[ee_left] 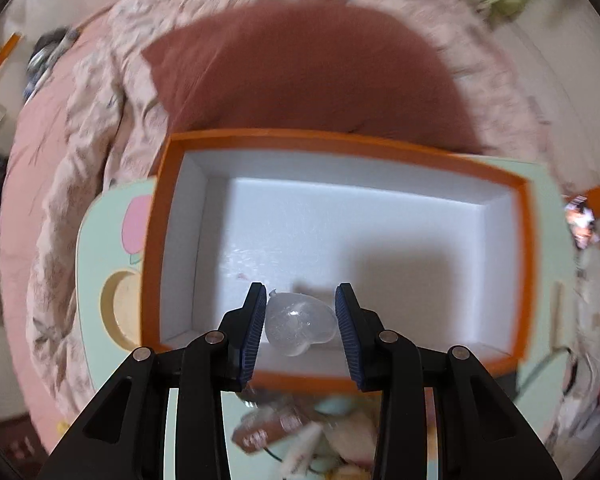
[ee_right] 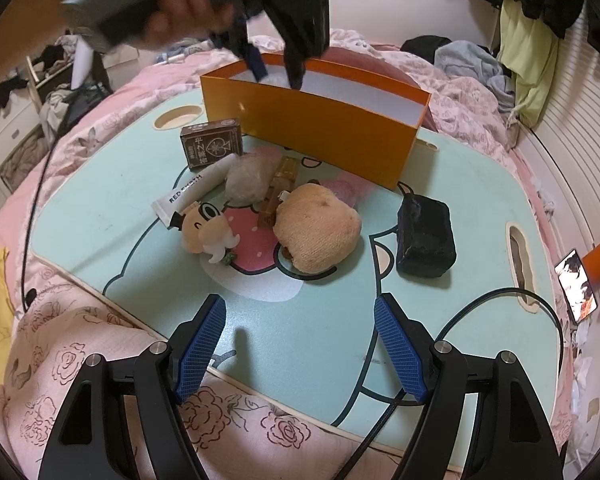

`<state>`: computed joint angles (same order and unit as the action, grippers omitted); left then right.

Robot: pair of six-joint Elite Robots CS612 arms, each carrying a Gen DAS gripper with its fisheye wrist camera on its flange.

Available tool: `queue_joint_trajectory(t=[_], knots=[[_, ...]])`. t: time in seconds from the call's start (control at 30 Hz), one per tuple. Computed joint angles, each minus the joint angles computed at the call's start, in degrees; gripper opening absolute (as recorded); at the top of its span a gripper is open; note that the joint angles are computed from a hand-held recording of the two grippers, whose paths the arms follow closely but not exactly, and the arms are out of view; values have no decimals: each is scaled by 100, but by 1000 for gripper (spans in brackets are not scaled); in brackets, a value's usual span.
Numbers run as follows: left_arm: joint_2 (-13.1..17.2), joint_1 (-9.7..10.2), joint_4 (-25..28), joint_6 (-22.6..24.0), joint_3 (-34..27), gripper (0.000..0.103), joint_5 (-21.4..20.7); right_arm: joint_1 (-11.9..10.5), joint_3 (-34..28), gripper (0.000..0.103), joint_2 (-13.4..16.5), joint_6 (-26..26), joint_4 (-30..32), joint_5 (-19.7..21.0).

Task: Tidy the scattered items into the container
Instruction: 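Reach into the box and grasp the clear glass heart with the left gripper, then carry the clear heart out and release it on the table with the left gripper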

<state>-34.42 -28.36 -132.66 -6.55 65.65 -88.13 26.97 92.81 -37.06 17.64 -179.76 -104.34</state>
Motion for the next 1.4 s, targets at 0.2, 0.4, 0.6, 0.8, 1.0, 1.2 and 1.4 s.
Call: queue_joint_trajectory(t=[0.2, 0.4, 0.6, 0.8, 1.0, 1.2, 1.4], knots=[[-604, 3, -1391, 583, 1075, 37, -239, -44, 118, 76, -24, 249, -253, 55], [-1104, 176, -2440, 554, 2308, 37, -1119, -152, 282, 76, -66, 730, -509, 246], [-1134, 238, -2973, 175, 2865, 37, -939, -164, 276, 76, -66, 812, -473, 283], [-960, 280, -3337, 215, 2882, 39, -1130, -361, 365, 77, -185, 629, -742, 1087], [-899, 441, -4328, -565, 3035, 56, -1498, -834, 209, 77, -267, 903, -952, 2250], [-999, 473, -4707, -705, 3431, 61, -1343, -1036, -569, 77, 48, 1043, -6, 2985], [-1039, 450, -4814, -690, 3718, 61, -1347, -1038, -906, 76, 220, 1244, 270, 2522]])
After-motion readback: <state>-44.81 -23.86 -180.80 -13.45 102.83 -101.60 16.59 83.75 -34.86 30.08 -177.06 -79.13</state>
